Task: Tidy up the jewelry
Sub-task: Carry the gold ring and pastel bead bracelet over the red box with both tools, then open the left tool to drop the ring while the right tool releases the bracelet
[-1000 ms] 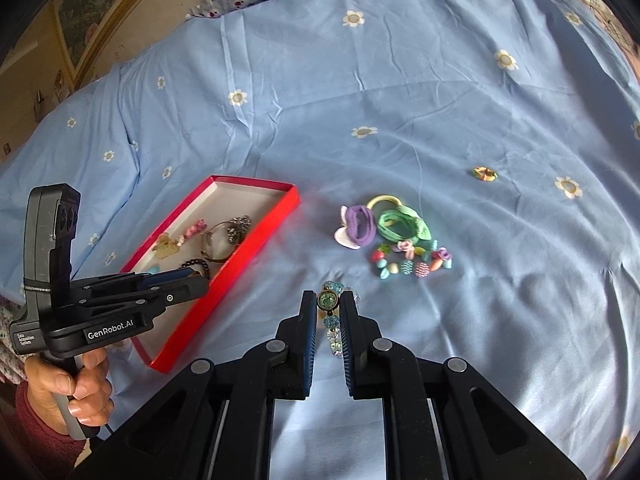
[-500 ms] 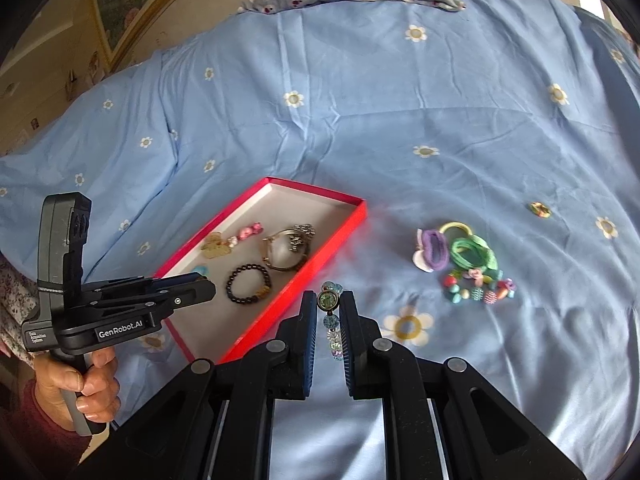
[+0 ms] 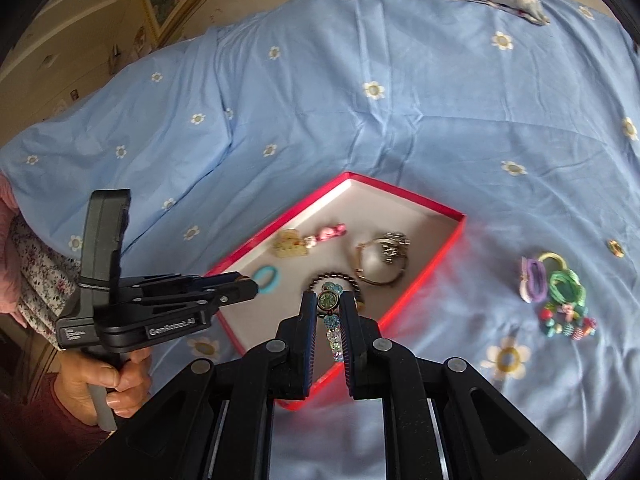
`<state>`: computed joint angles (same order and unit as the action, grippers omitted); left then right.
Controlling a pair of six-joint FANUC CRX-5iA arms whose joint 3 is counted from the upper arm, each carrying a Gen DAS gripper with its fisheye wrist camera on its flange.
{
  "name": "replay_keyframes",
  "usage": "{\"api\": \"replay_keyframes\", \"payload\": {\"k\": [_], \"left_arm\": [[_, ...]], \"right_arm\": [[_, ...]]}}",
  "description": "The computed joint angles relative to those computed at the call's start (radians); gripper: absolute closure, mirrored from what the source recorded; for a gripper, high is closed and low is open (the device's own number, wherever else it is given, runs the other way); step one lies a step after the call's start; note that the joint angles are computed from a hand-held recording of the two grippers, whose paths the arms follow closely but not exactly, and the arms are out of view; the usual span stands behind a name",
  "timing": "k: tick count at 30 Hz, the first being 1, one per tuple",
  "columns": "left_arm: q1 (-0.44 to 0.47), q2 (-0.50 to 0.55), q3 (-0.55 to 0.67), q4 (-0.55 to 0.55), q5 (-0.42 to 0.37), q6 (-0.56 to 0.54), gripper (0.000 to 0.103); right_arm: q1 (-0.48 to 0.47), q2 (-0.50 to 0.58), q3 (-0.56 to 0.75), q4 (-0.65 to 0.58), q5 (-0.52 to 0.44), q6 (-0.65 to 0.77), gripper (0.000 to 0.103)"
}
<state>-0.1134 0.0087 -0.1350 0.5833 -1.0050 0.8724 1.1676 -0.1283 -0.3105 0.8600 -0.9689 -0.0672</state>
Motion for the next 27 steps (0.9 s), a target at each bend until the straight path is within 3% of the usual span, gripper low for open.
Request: {"api": "replay_keyframes", "payload": {"k": [11,27], "left_arm": [[0.015,0.045,0.025,-0.046,0.005,0.016,0.082],[-0.007,0.091,0.054,-0.125,0.019,0.064,0.082]], "right_arm": [[-0.057,0.125,0.097,-0.089,0.148,0.129,0.092],[-0.117,0.150,0.072,-0.247,0.164,0.175,0.092]]}}
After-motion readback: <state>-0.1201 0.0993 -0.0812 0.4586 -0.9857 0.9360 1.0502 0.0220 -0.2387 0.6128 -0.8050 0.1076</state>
